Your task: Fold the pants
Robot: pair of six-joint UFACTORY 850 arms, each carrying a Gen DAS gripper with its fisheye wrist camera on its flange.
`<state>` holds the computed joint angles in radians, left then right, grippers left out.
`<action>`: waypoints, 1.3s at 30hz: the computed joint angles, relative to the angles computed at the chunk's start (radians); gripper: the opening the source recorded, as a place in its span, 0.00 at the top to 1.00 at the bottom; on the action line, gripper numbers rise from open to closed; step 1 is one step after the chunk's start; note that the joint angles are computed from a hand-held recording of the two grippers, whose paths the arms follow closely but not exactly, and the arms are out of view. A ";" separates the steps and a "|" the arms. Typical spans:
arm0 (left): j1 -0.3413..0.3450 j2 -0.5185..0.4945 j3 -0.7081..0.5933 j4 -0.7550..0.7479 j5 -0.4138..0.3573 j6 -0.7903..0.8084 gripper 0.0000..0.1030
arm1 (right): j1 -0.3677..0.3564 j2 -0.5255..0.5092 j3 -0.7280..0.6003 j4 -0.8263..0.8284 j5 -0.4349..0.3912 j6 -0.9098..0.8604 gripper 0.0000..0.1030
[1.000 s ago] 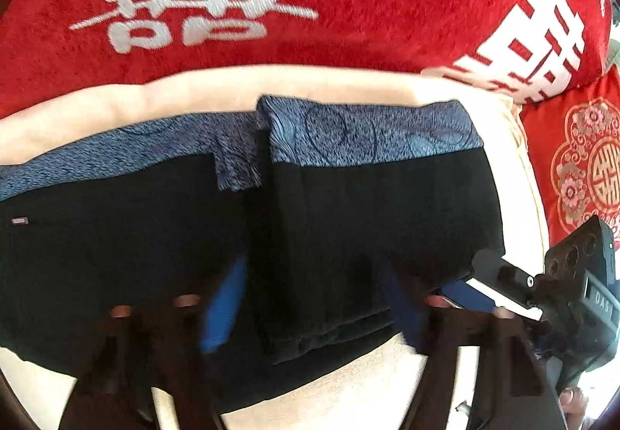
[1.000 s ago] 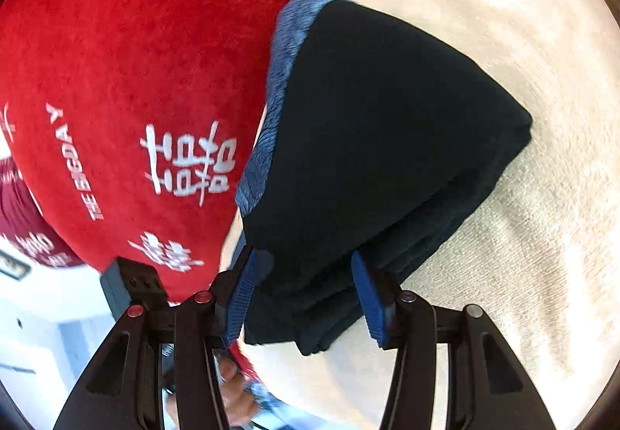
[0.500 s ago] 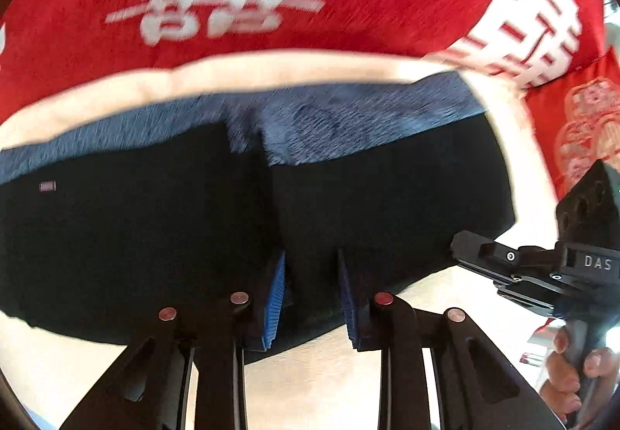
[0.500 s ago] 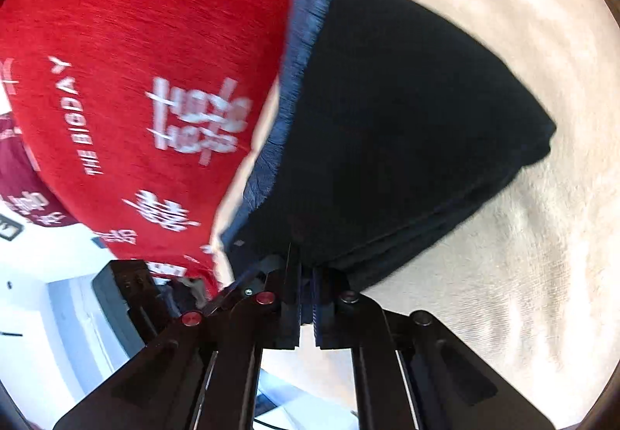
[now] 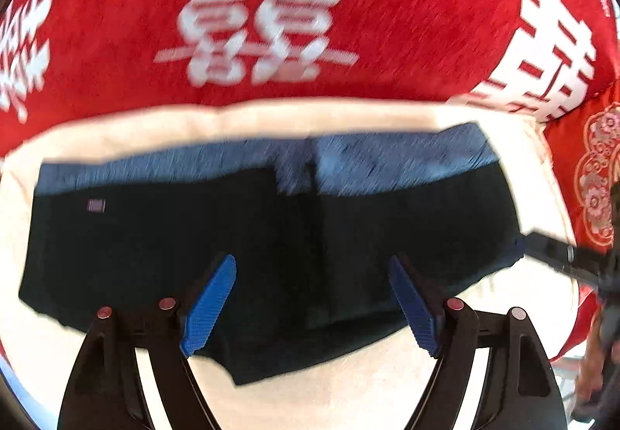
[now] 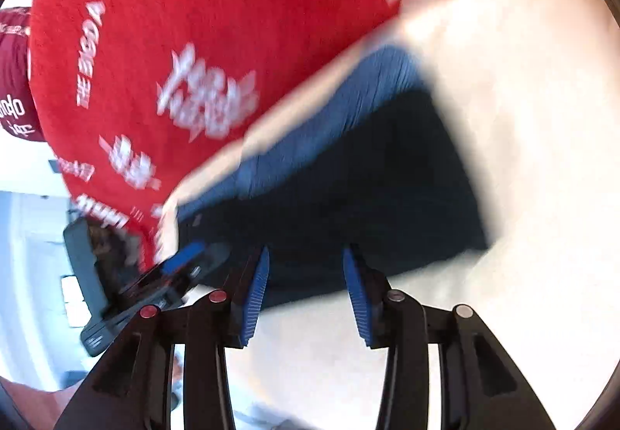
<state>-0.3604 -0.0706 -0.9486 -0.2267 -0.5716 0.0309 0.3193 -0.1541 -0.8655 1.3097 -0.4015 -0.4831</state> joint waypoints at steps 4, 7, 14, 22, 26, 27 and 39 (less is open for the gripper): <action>-0.057 -0.087 -0.091 0.011 0.035 0.006 0.21 | -0.079 -0.057 -0.076 -0.177 0.028 0.147 0.89; -0.083 -0.156 -0.139 0.018 0.071 -0.006 0.21 | -0.099 -0.134 -0.149 -0.233 0.014 0.153 0.89; -0.074 -0.218 -0.092 0.077 0.079 -0.115 0.21 | -0.071 -0.291 -0.264 -0.349 -0.078 0.215 0.90; -0.083 -0.173 -0.066 0.173 0.010 -0.222 0.20 | -0.007 -0.240 -0.209 -0.392 -0.104 0.180 0.90; -0.076 -0.118 -0.049 0.237 -0.052 -0.322 0.20 | 0.001 -0.178 -0.170 -0.384 -0.145 0.199 0.70; -0.073 -0.104 -0.046 0.249 -0.070 -0.335 0.20 | 0.004 -0.153 -0.157 -0.407 -0.151 0.227 0.59; -0.132 0.079 -0.036 0.309 -0.312 -0.531 0.00 | 0.026 0.060 -0.064 -0.755 -0.315 0.601 0.18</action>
<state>-0.4925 0.0079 -0.9846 0.0822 -0.8839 -0.4997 0.3448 -0.0942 -0.9297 0.5546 -0.7166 0.1182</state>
